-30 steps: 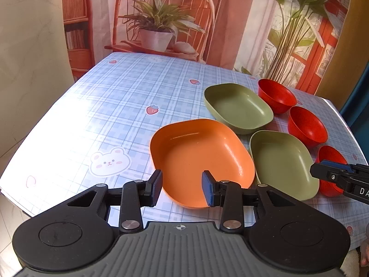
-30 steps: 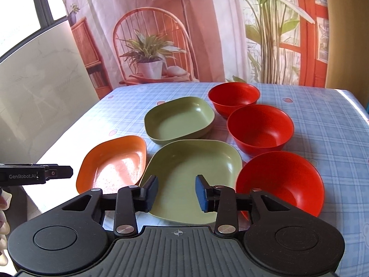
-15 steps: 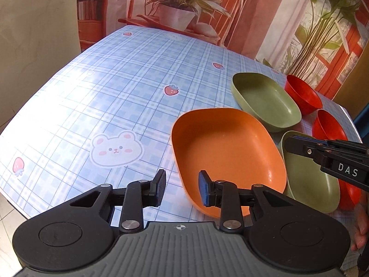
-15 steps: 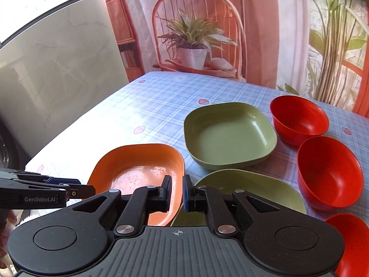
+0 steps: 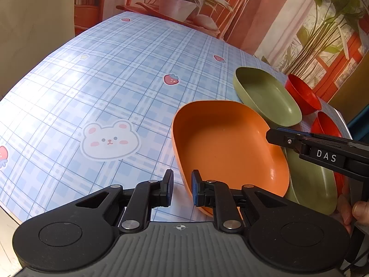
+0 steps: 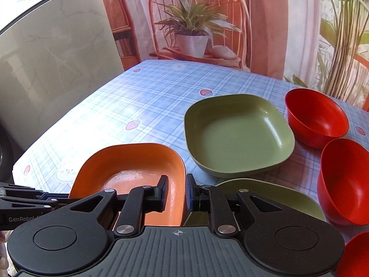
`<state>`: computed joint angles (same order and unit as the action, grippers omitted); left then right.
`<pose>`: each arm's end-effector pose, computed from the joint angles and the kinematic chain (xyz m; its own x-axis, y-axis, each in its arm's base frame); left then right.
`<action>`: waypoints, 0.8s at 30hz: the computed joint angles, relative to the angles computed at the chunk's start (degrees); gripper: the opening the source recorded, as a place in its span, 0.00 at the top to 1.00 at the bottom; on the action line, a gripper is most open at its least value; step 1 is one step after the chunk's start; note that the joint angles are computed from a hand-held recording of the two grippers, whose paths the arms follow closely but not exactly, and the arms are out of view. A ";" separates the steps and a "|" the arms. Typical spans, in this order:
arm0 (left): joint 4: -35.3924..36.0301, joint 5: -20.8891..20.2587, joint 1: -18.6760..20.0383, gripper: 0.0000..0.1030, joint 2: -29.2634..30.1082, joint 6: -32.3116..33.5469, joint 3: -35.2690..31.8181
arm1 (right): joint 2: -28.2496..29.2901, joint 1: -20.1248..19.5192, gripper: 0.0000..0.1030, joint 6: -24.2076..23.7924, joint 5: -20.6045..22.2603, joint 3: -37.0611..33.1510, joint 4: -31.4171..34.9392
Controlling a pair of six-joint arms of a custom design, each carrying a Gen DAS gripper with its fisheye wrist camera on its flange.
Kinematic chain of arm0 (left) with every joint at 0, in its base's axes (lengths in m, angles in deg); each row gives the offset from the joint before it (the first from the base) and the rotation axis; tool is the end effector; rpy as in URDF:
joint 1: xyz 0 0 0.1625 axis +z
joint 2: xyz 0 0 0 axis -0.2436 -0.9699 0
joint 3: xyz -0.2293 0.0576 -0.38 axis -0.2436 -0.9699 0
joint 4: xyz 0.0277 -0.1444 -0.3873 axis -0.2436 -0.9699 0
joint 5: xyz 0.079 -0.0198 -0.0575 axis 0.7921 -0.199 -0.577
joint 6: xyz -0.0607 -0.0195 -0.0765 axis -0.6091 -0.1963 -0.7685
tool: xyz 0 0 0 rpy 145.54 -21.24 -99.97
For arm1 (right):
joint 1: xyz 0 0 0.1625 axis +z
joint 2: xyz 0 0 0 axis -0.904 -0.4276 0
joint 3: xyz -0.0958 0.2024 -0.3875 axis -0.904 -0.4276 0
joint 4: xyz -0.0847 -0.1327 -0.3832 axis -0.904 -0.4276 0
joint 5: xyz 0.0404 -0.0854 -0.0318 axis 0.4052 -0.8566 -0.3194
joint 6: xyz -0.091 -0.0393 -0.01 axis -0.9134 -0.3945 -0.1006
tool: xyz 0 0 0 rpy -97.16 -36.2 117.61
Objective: Organize plates and bowls
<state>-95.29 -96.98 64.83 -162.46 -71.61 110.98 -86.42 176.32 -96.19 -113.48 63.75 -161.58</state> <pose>0.0108 -0.3377 0.2650 -0.7311 -0.5683 -0.3775 -0.0380 0.5863 -0.8092 0.3175 -0.5195 -0.0730 -0.7128 -0.5697 0.4090 -0.6870 0.6844 -0.2441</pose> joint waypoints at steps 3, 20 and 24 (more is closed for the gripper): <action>-1.90 -0.10 0.04 0.83 -0.13 0.28 0.68 | -0.03 0.13 0.85 -0.02 -0.13 0.07 -0.12; 1.00 -0.66 0.41 0.85 -1.54 -3.54 0.61 | -0.46 0.34 0.93 0.16 1.30 1.14 -0.74; 0.47 -0.74 -0.36 0.85 -2.64 -3.64 1.13 | -1.14 0.24 0.93 0.94 2.36 2.43 -1.27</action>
